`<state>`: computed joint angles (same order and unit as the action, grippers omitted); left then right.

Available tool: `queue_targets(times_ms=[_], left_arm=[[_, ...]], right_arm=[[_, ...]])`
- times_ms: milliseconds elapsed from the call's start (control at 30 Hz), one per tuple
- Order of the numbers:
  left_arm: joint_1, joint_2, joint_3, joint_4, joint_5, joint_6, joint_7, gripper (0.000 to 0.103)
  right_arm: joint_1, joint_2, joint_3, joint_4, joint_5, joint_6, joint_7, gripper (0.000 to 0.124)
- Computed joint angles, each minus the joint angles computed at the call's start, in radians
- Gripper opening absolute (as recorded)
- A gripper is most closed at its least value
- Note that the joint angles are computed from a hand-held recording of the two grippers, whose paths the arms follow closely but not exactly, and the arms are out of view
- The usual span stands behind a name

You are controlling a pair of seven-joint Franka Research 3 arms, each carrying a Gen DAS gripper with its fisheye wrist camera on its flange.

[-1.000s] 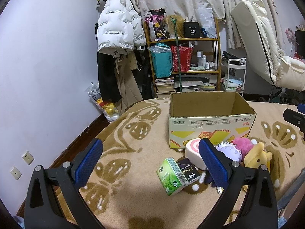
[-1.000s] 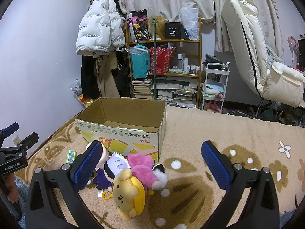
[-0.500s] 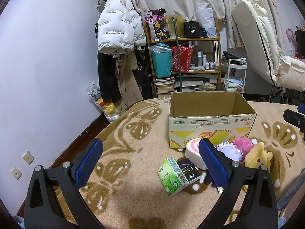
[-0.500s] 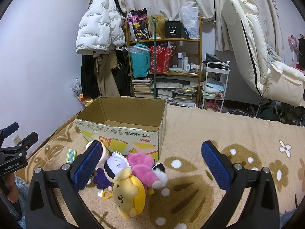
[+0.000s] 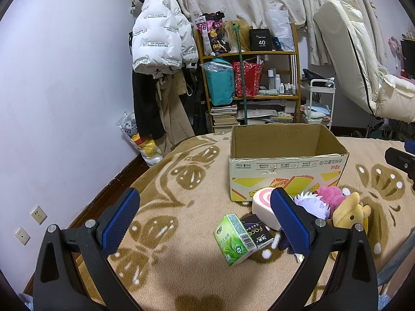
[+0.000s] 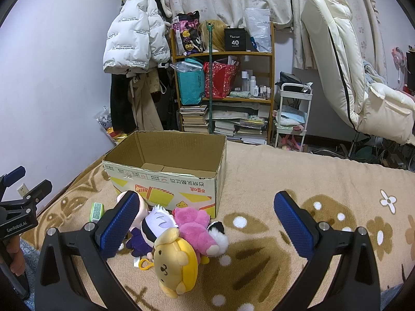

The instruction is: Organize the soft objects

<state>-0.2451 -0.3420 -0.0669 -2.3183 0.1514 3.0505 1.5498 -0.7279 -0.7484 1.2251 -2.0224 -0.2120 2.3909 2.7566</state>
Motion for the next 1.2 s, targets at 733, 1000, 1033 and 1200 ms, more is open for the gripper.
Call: queue_targets(times_ms=[733, 1000, 1033, 1200], left_arm=[[0.027, 0.005, -0.019, 0.0, 0.024, -0.009, -0.021, 0.1], [0.052, 0.039, -0.041, 0.048, 0.04, -0.117, -0.045, 0.1], [0.05, 0.046, -0.039, 0.056, 0.034, -0.138, -0.039, 0.1], [0.052, 0.081, -0.05, 0.102, 0.011, -0.22, -0.02, 0.1]], right_arm=[[0.021, 0.008, -0.016, -0.023, 0.017, 0.031, -0.008, 0.103], [0.056, 0.083, 0.0, -0.017, -0.025, 0.017, 0.048, 0.103], [0.043, 0.101, 0.01, -0.002, -0.03, 0.005, 0.045, 0.103], [0.052, 0.168, 0.028, 0.009, -0.039, -0.012, 0.053, 0.103]])
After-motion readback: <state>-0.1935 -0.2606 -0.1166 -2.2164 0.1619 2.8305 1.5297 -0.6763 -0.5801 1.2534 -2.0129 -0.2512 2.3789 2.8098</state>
